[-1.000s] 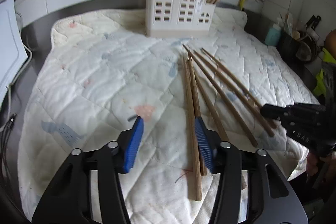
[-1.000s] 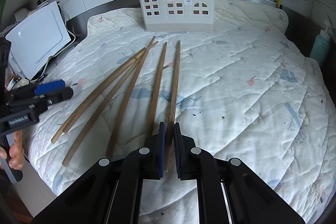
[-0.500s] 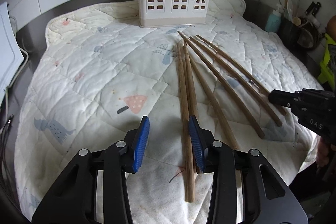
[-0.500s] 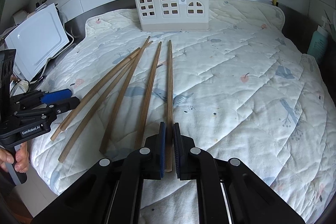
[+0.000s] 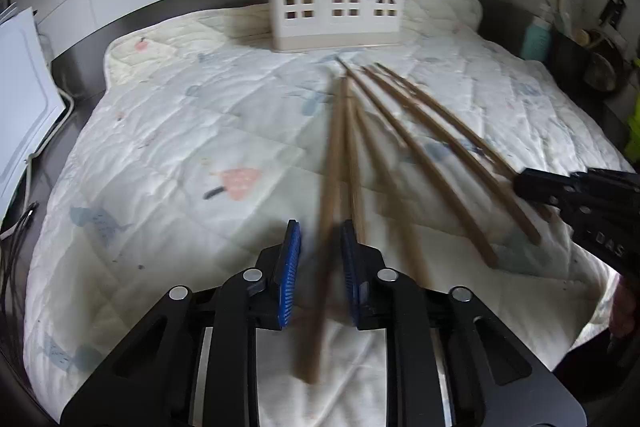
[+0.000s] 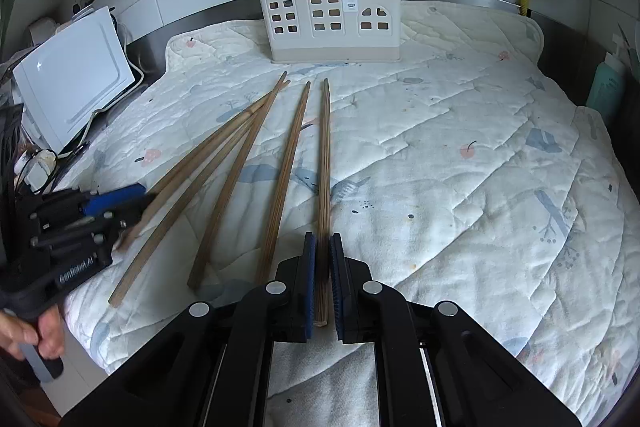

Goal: Organize utensils
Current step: 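Move both grippers back over the loose chopsticks and close the right gripper on one, then close the left gripper on a chopstick while the right gripper lifts its chopstick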

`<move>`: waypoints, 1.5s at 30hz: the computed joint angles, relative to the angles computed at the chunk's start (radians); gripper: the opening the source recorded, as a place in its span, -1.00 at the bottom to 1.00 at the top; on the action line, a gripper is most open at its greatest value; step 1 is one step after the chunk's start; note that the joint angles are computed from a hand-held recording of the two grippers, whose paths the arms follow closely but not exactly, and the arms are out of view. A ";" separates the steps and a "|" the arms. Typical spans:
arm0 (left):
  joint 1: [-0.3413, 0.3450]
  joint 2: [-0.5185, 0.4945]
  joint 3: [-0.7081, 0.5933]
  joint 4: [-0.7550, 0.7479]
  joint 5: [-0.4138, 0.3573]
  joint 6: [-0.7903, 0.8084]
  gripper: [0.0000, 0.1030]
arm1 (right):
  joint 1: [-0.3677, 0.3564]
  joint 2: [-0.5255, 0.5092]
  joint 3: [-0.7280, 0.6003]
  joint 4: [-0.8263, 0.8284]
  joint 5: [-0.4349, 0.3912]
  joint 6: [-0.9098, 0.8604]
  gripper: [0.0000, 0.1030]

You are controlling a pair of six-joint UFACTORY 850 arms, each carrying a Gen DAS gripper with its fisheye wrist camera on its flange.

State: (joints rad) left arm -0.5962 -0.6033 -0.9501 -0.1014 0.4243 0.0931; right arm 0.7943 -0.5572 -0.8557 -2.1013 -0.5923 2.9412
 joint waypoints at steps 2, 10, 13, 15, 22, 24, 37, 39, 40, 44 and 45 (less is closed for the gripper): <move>-0.001 -0.002 0.001 0.004 0.008 0.011 -0.63 | -0.001 0.000 0.001 -0.006 -0.002 0.006 -0.86; 0.067 0.004 -0.012 0.336 -0.002 -0.316 -0.85 | 0.005 0.041 0.022 0.032 -0.028 -0.040 -0.87; 0.087 0.009 -0.009 0.401 0.021 -0.380 -0.85 | 0.014 0.087 0.041 0.073 -0.069 -0.103 -0.87; 0.102 0.014 -0.007 0.452 0.044 -0.436 -0.85 | 0.017 0.121 0.050 0.090 -0.095 -0.143 -0.87; 0.123 0.022 -0.002 0.533 0.101 -0.505 -0.85 | -0.005 0.219 0.065 0.063 -0.119 -0.195 -0.88; 0.125 0.016 -0.010 0.589 0.079 -0.546 -0.86 | -0.009 0.236 0.063 0.060 -0.117 -0.214 -0.87; 0.128 -0.012 -0.008 0.661 0.052 -0.570 -0.70 | -0.007 0.230 0.033 0.088 -0.109 -0.288 -0.87; 0.126 -0.010 -0.007 0.650 0.048 -0.561 -0.77 | -0.008 0.232 0.032 0.088 -0.106 -0.292 -0.87; 0.119 -0.006 -0.005 0.611 0.038 -0.522 -0.82 | -0.008 0.232 0.032 0.089 -0.107 -0.292 -0.87; 0.121 0.007 -0.004 0.645 0.051 -0.561 -0.89 | -0.013 0.245 0.035 0.058 -0.098 -0.266 -0.87; 0.122 0.009 -0.006 0.655 0.055 -0.573 -0.89 | -0.014 0.248 0.036 0.057 -0.099 -0.270 -0.87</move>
State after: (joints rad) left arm -0.4739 -0.5939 -0.9559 0.5534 0.4793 -0.4802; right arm 0.7805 -0.3094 -0.8200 -2.0441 -0.6916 2.6708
